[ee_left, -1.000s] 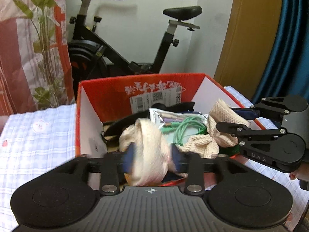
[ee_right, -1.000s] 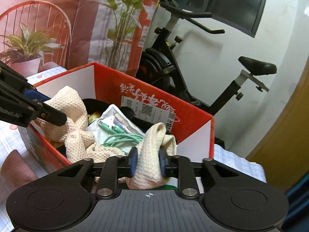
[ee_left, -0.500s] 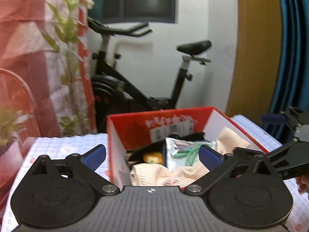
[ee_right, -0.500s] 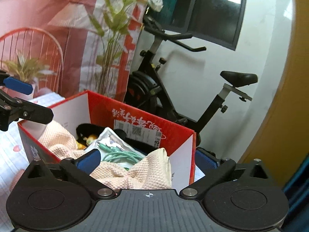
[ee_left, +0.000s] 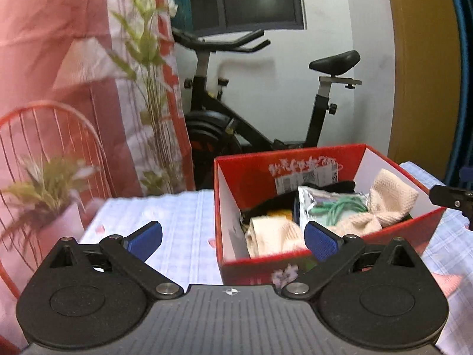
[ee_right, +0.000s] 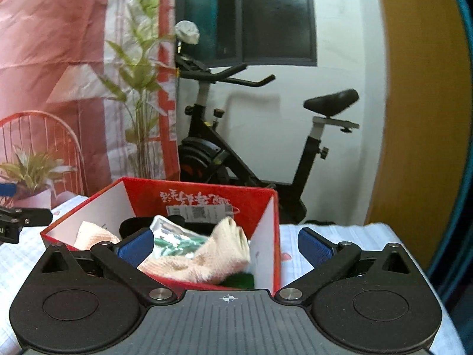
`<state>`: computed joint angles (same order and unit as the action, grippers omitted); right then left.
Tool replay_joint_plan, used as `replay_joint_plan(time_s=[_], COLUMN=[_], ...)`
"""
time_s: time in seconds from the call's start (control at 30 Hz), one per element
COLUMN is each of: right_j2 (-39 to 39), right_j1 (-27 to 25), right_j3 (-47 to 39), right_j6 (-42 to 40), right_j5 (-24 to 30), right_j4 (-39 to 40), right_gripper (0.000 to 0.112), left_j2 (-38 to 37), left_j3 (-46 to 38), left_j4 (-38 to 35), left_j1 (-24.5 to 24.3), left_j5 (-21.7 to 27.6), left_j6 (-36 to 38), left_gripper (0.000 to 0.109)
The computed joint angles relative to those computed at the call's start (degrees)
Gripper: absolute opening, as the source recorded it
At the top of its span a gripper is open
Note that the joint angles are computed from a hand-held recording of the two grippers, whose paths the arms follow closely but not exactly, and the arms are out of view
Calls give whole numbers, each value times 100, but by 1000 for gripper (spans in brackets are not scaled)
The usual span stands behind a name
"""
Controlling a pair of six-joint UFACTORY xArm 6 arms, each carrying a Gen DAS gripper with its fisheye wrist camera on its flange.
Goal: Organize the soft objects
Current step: 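Move both grippers down to the pink waffle towel beside the box, then close the left gripper on the pink towel while the right gripper grasps its other end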
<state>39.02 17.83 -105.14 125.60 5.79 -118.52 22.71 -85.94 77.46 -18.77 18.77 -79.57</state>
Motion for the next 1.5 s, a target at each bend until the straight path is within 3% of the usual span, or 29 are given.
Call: replay_joint_plan(time_s=[0.07, 0.13, 0.27, 0.33, 0.6, 0.8, 1.0, 1.33, 1.5], right_j2=[-96, -262, -410, -405, 77, 463, 726, 764, 769], right_j1=[-7, 43, 45, 46, -21, 45, 120, 85, 79], right_j3=[149, 493, 995, 1164, 1151, 1007, 838, 871, 867], right_j6=[952, 1401, 1662, 1620, 72, -1898, -3113, -3400, -3378], right_j5=[-36, 242, 525, 613, 349, 368, 389, 358, 361], right_j4=[-802, -1176, -1256, -1110, 610, 2604, 3819, 4051, 4051], right_gripper=[103, 103, 103, 103, 103, 103, 103, 103, 103], left_j2=[-57, -122, -203, -213, 54, 292, 548, 817, 873], left_j3=[134, 288, 548, 651, 957, 887, 786, 698, 627], left_j4=[9, 45, -300, -377, -1775, -1996, -2546, -3088, -2675], left_j1=[22, 51, 35, 111, 467, 410, 339, 285, 268], left_j5=[-70, -160, -39, -211, -1276, -1055, -1010, -950, -850], left_j6=[-91, -192, -130, -209, 412, 604, 1265, 1703, 1358], left_gripper=[103, 103, 103, 103, 103, 103, 103, 103, 103])
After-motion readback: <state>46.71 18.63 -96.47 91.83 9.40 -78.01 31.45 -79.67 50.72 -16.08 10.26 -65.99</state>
